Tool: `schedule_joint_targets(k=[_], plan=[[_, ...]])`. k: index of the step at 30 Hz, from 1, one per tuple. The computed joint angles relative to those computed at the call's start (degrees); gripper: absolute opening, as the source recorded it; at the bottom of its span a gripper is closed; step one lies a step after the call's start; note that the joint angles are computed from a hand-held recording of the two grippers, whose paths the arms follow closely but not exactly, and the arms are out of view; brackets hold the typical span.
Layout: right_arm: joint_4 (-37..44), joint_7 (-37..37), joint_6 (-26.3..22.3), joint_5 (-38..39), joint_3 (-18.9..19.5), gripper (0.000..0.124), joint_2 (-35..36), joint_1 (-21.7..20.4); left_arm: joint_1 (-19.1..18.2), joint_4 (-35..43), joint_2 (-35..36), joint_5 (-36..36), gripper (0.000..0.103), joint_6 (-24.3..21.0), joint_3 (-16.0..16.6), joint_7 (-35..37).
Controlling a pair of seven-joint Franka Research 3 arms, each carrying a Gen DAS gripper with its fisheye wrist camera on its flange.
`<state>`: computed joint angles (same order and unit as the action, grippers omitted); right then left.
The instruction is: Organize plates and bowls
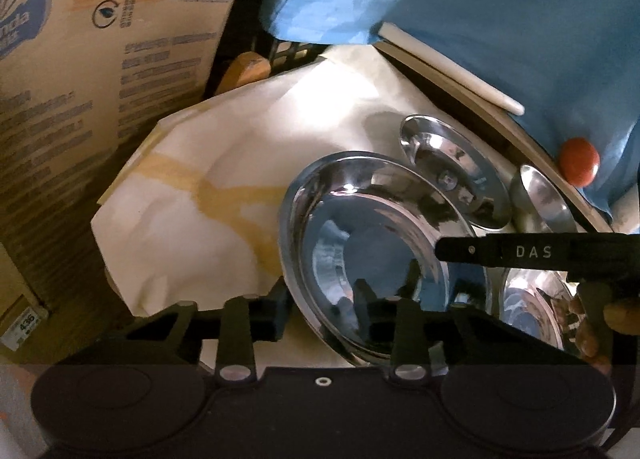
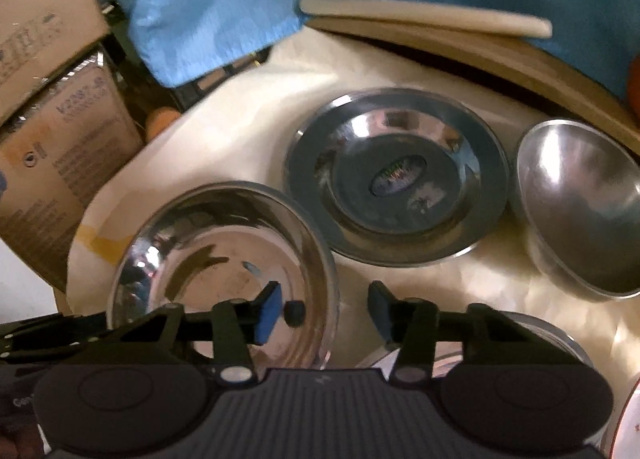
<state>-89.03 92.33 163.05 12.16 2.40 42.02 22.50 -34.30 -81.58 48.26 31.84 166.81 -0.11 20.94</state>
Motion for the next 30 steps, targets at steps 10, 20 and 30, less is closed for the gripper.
schedule_joint_targets(k=[10,20,30], plan=[[-2.0,-4.0,2.0,3.2,3.3,0.013,-1.0,-2.6,-1.8,-2.0,-1.7,1.5,0.015,-0.5,2.3,-4.7],[-11.6,-14.5,12.9,11.6,12.0,0.012,-6.2,-9.2,-4.6,-5.0,-5.4,9.5,0.015,-0.7,5.9,-13.6],[-27.5,-12.6,25.1,16.3,15.4,0.012,-15.8,-14.5,-0.7,6.3,0.7,7.9,0.015,-2.1,-2.3,-0.6]])
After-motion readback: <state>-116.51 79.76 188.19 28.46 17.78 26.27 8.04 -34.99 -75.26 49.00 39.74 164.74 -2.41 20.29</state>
